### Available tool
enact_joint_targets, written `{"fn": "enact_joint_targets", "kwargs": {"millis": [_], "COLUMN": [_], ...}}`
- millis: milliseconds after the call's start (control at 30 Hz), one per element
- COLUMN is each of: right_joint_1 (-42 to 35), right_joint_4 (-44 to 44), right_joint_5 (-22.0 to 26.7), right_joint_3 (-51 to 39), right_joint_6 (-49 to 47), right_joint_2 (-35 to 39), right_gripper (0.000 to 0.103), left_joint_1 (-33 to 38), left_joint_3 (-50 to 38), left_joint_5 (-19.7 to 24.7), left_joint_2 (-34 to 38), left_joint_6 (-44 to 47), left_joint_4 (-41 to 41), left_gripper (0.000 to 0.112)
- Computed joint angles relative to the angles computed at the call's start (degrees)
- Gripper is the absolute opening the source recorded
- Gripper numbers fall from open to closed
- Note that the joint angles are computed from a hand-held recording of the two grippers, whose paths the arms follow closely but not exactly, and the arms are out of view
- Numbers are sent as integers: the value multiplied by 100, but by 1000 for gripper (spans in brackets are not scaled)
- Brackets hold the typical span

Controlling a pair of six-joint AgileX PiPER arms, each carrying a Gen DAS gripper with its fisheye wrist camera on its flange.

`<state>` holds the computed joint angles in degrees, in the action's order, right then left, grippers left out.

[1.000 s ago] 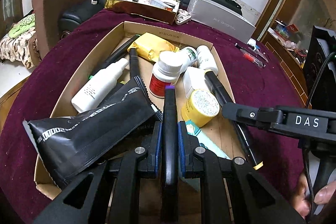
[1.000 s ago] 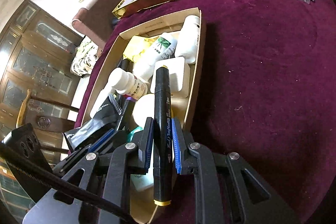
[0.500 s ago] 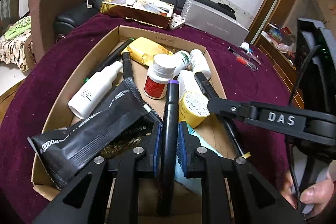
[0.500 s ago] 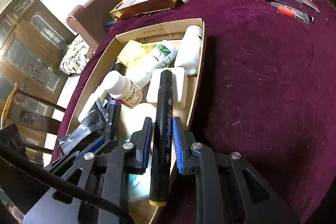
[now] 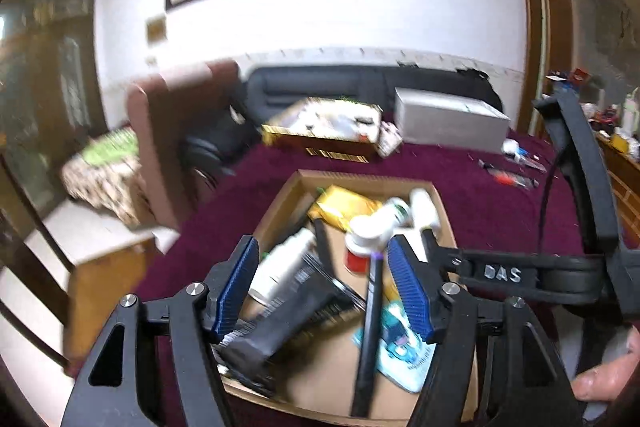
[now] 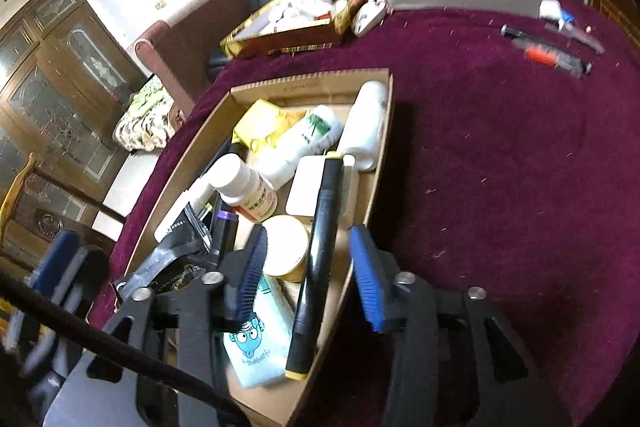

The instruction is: Organize objects

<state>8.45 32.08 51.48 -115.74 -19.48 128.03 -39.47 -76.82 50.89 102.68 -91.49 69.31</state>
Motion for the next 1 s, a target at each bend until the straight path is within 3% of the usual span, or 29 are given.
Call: {"fn": "enact_joint_targets", "kwargs": {"millis": [100,167,200,300,400,567,733,1000], "right_joint_1": [-38,-46,-44,-31,-1,117,240,508], "right_joint_4": [155,225,246,317,277,-9,-319,-1037], "right_joint_5": [-456,-729,-844,-1128,-1372,-2040,-2463,-2984], "right_joint_3": [621,1006,1164,1563,1847,2407,2747,3176], "right_joint_6": [-301,-462,-522,-723,-854,-895,-891,-590], "right_joint_2": [-437,-718,-834,-1131,-1331,-1681,-1883,-2111], "right_gripper": [50,52,55,56,57,63,65,74], "left_joint_1": [-209,-278,-315,-331,-203,-131,-58,-140], "left_joint_3": [-210,-349,-313,-220,-54,3,278,259], "left_joint_5": [615,881,920,904,565,620,393,720], "left_joint_2": [101,168,132,-3,-224,-324,-523,-438], "left_joint_6": [40,100,14,-186,-310,-370,-594,-486], "left_joint_4": [203,170,230,174,-25,-278,-338,-313], "left_gripper": [63,85,89,89,89,89,89,89]}}
